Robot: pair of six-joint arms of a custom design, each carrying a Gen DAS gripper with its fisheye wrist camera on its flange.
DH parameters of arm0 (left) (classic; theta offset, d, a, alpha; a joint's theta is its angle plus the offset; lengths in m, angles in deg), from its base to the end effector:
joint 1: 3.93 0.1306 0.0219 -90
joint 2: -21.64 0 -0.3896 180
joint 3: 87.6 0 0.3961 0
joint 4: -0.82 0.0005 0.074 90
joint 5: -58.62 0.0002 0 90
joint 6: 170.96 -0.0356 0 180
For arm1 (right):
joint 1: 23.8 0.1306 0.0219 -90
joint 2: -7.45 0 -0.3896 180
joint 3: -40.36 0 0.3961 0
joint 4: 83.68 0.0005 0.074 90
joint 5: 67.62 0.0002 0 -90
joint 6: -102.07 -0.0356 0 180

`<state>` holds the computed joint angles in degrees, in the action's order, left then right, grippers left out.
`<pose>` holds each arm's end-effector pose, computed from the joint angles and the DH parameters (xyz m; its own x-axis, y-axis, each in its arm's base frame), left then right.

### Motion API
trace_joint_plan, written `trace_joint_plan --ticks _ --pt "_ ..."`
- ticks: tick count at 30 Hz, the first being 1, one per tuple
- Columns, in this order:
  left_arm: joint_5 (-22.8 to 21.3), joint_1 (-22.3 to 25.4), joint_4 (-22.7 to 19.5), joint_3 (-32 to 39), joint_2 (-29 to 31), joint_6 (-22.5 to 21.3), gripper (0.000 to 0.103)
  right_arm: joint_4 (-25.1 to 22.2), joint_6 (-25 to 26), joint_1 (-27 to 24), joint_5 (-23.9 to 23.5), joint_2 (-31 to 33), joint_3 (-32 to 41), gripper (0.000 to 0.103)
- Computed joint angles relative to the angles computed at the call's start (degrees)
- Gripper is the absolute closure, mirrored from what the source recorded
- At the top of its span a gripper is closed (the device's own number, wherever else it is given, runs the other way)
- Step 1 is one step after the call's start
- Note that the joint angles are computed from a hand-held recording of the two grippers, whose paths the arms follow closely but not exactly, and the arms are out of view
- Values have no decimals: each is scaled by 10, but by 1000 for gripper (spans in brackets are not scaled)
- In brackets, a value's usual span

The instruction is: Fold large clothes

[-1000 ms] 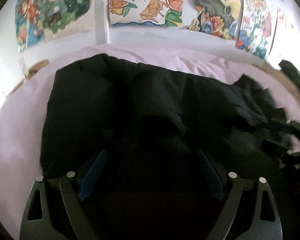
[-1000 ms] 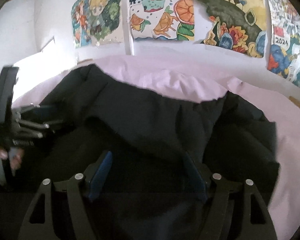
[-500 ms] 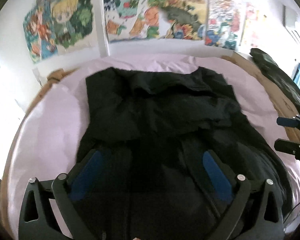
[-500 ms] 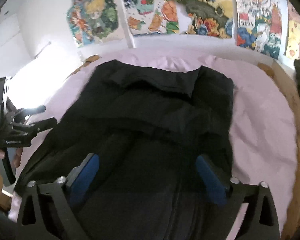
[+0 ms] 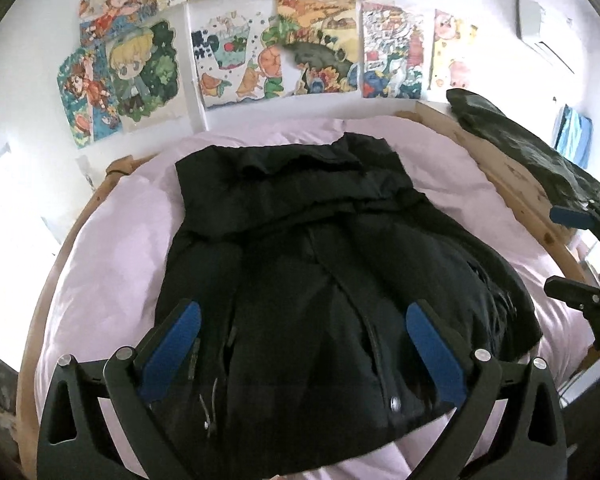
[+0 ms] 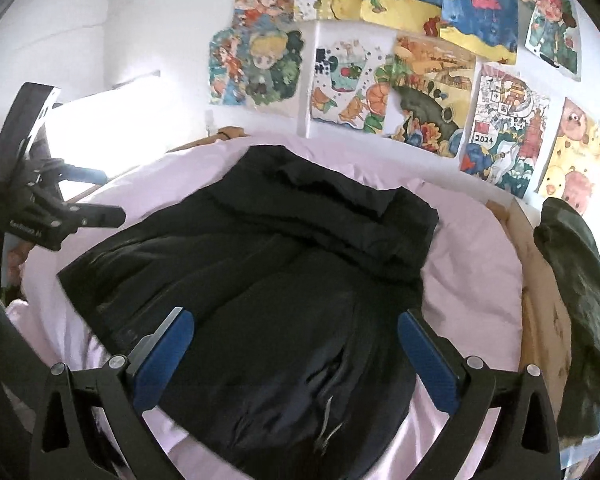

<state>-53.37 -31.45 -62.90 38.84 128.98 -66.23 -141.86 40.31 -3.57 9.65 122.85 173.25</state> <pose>0.5277 -0.2605 0.5568 -0.6513 0.0735 -0.7553 0.0274 0.9969 0.0734 0.6065 0.2313 0.5305 -0.3052 -0.6043 -0.7360 -0.7247 0.6487 -0.2322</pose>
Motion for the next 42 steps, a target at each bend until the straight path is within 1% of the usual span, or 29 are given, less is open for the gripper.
trace_joint_plan --ticks 1,2,3,5,6,7,8,10,13,14,17,18,20,22,23,27,31,32,38,42 --pt "-4 -3 24 -26 -14 -14 2 23 -6 -2 -3 -17 -34 0" --pt "-17 -8 49 -54 -28 -33 2 44 -13 -4 -5 -33 -64 0" --pt "-32 -11 65 -77 -39 -53 2 70 -27 -9 -8 -51 -102 0" --pt "-48 -16 79 -115 -55 -86 2 98 -48 -17 -10 -74 -154 0" --pt "-50 -16 82 -131 -61 -92 2 106 -55 -21 -10 -82 -174 0" --pt "-47 -16 83 -148 -68 -94 2 114 -58 -23 -6 -93 -195 0" --pt "-33 -14 84 -164 -74 -92 2 119 -59 -24 4 -99 -213 0" --pt "-11 -10 89 -195 -86 -92 2 114 -46 -23 18 -107 -230 0" --pt "1 -11 97 -229 -99 -112 2 101 7 -11 37 -112 -241 0" --pt "2 -12 97 -236 -101 -119 2 97 35 -4 46 -113 -244 0" --pt "5 -17 96 -240 -102 -150 2 97 83 10 67 -117 -257 0" --pt "14 -17 94 -238 -102 -160 2 93 93 12 68 -118 -261 0" --pt "41 -14 92 -234 -105 -165 2 86 111 17 72 -115 -265 0" --pt "59 -10 93 -230 -110 -164 2 92 127 17 71 -116 -277 0" --pt "65 -9 92 -226 -111 -167 2 97 136 18 80 -116 -282 0" --pt "62 -13 84 -207 -106 -200 2 113 155 16 102 -120 -302 0" --pt "43 -16 45 -189 -83 -252 2 132 168 14 121 -124 -316 0" --pt "39 -18 41 -190 -80 -263 2 137 172 13 127 -124 -320 0" --pt "37 -27 31 -213 -79 -325 2 168 195 14 159 -124 -340 0" --pt "33 -28 34 -229 -83 -343 2 195 216 16 183 -121 -350 0"
